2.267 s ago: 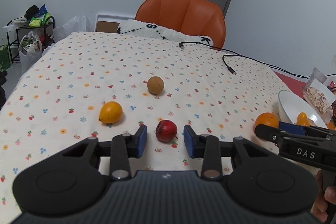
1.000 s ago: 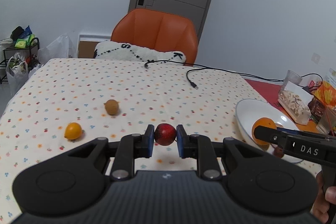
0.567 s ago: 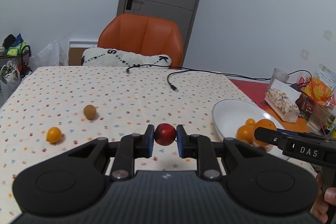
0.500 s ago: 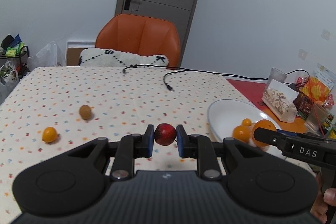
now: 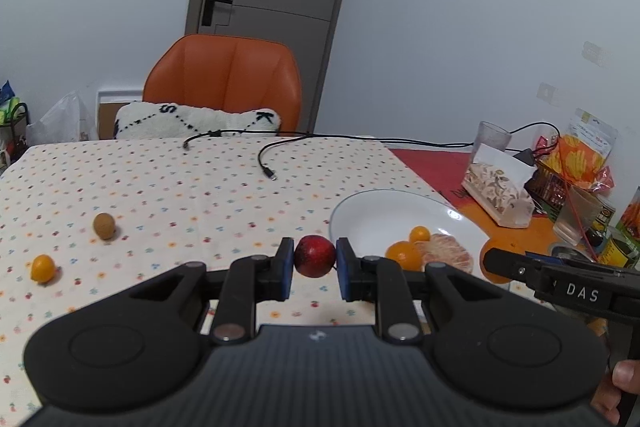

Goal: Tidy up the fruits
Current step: 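Carry the red plum and large orange with both grippers over the white plate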

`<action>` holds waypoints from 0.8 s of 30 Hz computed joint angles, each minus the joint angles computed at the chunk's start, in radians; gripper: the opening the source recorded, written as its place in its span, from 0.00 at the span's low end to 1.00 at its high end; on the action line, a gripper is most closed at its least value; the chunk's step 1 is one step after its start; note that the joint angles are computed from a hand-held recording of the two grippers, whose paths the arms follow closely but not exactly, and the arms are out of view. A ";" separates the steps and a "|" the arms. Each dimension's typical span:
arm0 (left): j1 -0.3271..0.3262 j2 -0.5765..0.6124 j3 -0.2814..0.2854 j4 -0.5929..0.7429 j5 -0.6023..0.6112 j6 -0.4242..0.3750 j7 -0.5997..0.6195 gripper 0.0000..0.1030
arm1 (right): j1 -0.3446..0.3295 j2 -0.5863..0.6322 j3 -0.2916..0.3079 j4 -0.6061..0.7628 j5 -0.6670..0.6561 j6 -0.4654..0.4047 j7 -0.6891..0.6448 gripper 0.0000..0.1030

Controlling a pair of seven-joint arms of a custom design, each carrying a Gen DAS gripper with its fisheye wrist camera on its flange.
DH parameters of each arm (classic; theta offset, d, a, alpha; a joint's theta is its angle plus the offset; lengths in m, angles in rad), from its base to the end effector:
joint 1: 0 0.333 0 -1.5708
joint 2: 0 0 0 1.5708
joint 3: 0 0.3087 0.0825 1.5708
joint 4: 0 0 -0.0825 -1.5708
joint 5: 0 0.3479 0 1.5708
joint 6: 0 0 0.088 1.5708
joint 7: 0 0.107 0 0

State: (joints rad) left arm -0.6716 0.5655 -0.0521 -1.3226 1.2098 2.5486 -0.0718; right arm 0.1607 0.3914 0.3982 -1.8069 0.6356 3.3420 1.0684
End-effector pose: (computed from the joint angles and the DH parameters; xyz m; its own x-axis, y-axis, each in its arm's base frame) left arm 0.5408 -0.4810 0.4814 -0.0036 -0.9820 0.1886 -0.4693 -0.1649 -0.8675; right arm 0.5965 0.2513 0.4750 0.3528 -0.9125 -0.2070 -0.4803 0.0133 -0.8770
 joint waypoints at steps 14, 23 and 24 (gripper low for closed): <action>-0.025 0.124 0.019 0.180 -0.106 0.012 0.134 0.20 | -0.121 -0.013 0.065 -0.045 -0.058 0.036 0.077 0.39; -0.027 0.212 0.037 0.299 -0.221 0.025 0.256 0.20 | -0.064 0.003 0.000 -0.018 -0.063 0.002 0.090 0.39; -0.027 0.225 0.038 0.317 -0.235 0.023 0.271 0.20 | -0.060 0.006 -0.004 -0.014 -0.059 -0.001 0.087 0.39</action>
